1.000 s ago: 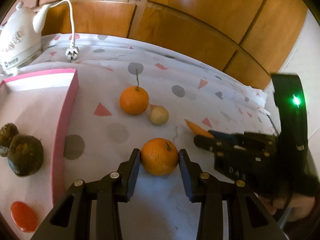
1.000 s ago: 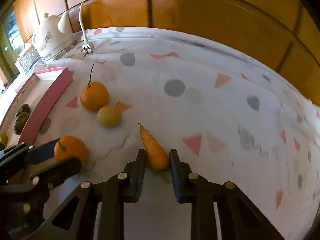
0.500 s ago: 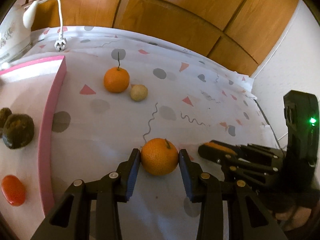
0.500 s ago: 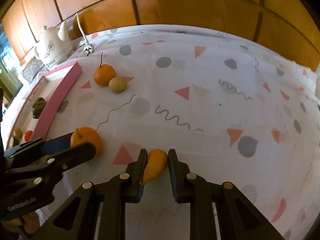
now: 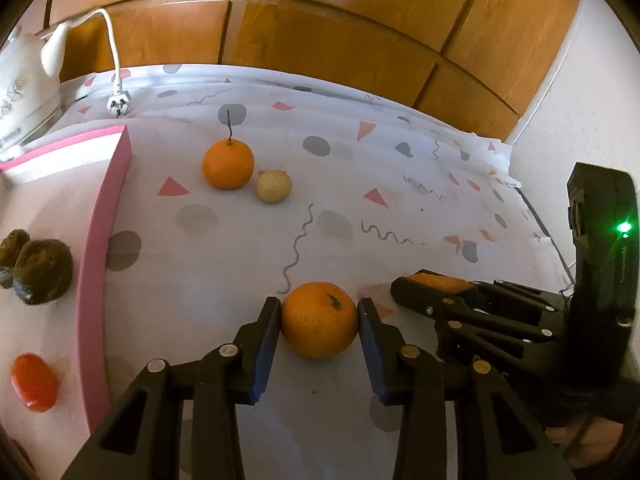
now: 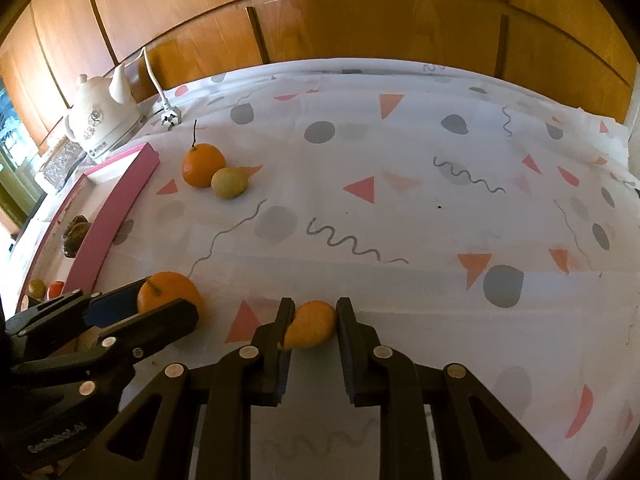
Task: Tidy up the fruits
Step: 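Lift the orange and carrot and carry them toward the pink tray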
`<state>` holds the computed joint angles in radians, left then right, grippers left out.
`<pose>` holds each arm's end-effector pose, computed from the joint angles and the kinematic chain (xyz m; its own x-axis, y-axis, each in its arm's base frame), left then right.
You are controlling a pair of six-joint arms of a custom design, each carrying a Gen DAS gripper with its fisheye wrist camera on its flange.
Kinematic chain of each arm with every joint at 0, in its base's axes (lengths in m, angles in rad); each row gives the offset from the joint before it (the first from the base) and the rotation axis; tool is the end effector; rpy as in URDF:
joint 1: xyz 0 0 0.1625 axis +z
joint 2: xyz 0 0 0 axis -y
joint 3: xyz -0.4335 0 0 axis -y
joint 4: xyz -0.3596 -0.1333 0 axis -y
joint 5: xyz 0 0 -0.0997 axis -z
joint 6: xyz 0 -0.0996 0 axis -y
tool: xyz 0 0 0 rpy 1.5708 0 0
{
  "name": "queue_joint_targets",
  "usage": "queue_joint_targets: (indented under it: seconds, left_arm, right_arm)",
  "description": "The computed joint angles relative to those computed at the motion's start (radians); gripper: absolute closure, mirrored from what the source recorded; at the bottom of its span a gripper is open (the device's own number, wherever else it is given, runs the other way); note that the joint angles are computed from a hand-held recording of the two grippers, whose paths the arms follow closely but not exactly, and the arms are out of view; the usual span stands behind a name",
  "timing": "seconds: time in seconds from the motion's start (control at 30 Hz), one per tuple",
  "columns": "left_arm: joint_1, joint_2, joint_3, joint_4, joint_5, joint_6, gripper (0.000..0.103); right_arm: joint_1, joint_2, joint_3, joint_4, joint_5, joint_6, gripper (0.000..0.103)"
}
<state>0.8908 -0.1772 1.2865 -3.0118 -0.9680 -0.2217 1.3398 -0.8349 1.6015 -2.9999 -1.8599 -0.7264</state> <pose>-0.2975 -0.6697 -0.1282 -0.8688 0.2036 -0.4513 0.4136 0.7995 -0.4356 -0.0552 -0.6931 0.2204 -0.7874 -0.2181 0.5766 -0.4581 0.8329 -0.3105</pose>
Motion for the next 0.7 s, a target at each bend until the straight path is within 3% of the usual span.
queue_joint_targets:
  seconds: [0.4, 0.7]
  left_arm:
    - [-0.032, -0.066, 0.129, -0.085, 0.065, -0.024, 0.064]
    - [-0.059, -0.111, 0.205, -0.152, 0.119, -0.019, 0.064]
  right_arm:
    - [-0.014, 0.012, 0.062, -0.169, 0.034, -0.019, 0.082]
    - [-0.006, 0.029, 0.073, -0.237, 0.008, -0.057, 0.082]
